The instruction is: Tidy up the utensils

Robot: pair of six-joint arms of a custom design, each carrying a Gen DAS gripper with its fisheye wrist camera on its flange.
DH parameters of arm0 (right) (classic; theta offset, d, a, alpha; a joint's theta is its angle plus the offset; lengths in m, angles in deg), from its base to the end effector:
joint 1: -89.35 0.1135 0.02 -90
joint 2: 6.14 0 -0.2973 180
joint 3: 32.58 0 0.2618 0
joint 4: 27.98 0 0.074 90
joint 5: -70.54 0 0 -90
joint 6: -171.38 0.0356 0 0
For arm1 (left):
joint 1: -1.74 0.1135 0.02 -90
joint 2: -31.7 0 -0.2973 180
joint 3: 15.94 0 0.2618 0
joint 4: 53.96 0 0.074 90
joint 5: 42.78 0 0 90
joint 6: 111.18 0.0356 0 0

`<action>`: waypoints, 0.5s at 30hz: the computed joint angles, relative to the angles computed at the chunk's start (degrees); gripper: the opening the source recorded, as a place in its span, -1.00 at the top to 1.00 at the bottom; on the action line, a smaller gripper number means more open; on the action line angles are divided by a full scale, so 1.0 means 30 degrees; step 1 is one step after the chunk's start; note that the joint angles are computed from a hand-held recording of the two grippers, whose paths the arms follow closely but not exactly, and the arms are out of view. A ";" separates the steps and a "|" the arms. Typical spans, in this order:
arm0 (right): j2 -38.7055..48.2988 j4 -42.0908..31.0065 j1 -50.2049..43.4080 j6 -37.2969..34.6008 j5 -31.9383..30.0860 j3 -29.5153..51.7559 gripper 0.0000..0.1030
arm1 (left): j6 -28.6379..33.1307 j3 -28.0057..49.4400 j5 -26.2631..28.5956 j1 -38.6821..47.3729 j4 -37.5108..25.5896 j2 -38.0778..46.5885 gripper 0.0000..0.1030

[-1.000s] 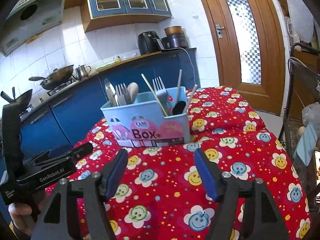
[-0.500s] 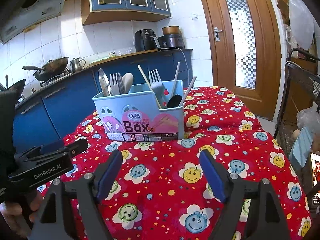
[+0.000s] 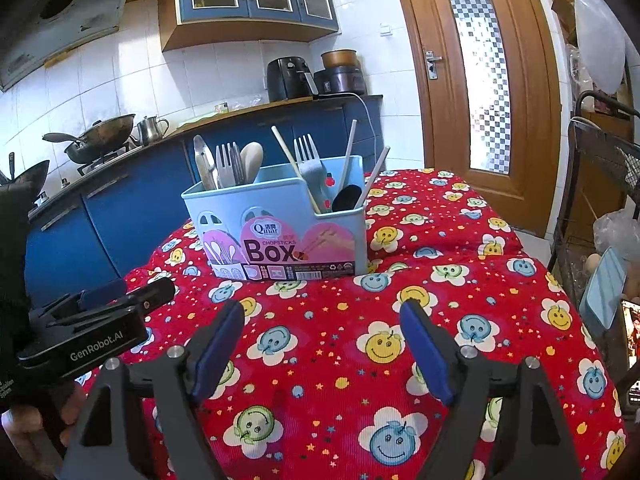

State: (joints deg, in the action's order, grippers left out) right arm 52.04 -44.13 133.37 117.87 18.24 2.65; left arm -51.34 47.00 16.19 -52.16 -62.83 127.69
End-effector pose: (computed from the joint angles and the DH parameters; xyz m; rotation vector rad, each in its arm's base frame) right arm 0.1472 0.1119 0.1996 0.1994 2.0852 0.0971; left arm 0.2200 -0.2705 0.1966 0.1835 2.1797 -0.2007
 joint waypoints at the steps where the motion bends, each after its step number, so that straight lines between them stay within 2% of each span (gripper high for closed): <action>1: 0.0000 0.0000 0.0000 0.0000 0.0000 0.0000 -0.59 | 0.0013 -0.0019 0.0024 0.0013 0.0031 -0.0009 -0.42; 15: 0.0006 -0.0050 0.0066 0.0047 0.0037 0.0039 -0.59 | 0.0135 -0.0030 -0.0072 -0.0097 0.0058 -0.0099 -0.42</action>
State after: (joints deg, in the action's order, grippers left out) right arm 52.06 -44.28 133.57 118.01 18.35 2.77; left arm -50.93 46.91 15.97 -52.46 -62.65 127.39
